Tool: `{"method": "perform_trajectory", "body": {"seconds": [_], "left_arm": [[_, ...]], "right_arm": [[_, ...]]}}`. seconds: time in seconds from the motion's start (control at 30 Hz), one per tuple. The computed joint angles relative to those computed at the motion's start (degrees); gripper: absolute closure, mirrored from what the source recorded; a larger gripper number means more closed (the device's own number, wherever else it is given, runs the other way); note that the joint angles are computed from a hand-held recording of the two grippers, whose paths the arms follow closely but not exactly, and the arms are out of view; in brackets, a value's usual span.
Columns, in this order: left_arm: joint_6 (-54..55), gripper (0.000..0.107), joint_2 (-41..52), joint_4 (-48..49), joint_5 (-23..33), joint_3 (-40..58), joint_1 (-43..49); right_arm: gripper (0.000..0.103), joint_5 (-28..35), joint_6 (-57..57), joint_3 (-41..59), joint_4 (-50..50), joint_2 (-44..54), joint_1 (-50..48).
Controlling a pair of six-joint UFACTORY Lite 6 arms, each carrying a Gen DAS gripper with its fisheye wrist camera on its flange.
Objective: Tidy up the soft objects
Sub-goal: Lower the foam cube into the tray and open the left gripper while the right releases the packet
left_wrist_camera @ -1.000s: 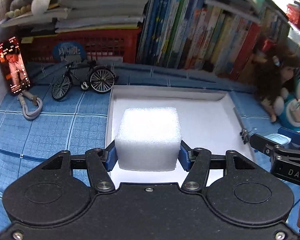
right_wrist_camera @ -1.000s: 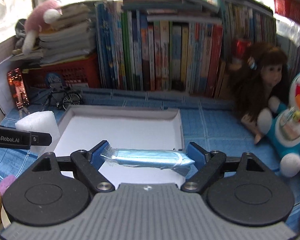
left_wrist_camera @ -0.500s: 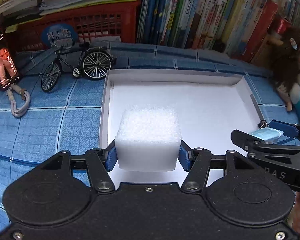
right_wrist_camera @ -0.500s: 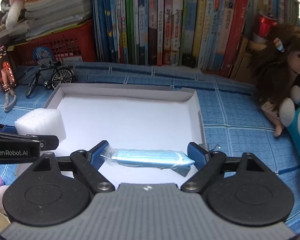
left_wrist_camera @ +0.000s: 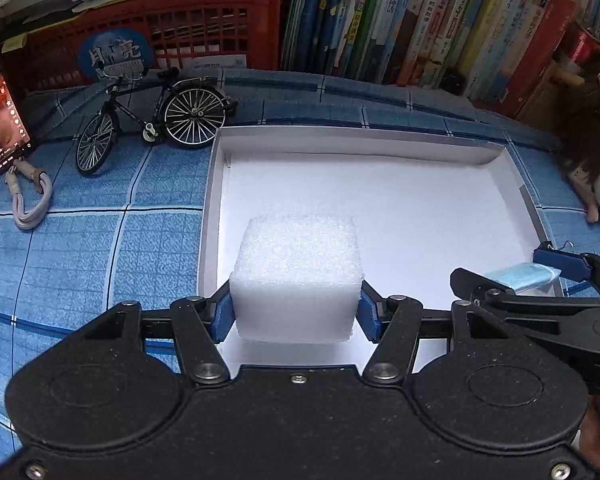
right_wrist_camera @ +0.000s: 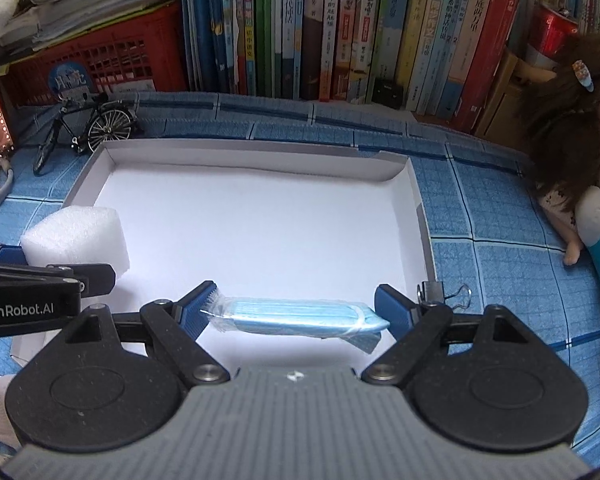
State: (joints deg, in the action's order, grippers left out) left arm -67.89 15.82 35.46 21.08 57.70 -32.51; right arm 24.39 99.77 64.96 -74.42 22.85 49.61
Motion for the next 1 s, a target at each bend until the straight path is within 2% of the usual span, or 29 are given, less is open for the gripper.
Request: {"method": "perform_trajectory", "body": {"seconds": [0.73, 1.0], "left_arm": [[3.8, 0.05, 4.2, -3.8, -2.4, 0.8, 1.8], [5.6, 0.036, 4.3, -5.6, -2.3, 0.7, 2.4]], "right_arm": [[0.011, -0.6, -10.8, 4.7, 9.8, 4.7, -1.2], [0.008, 1.5, -12.1, 6.1, 11.3, 5.8, -0.9]]}}
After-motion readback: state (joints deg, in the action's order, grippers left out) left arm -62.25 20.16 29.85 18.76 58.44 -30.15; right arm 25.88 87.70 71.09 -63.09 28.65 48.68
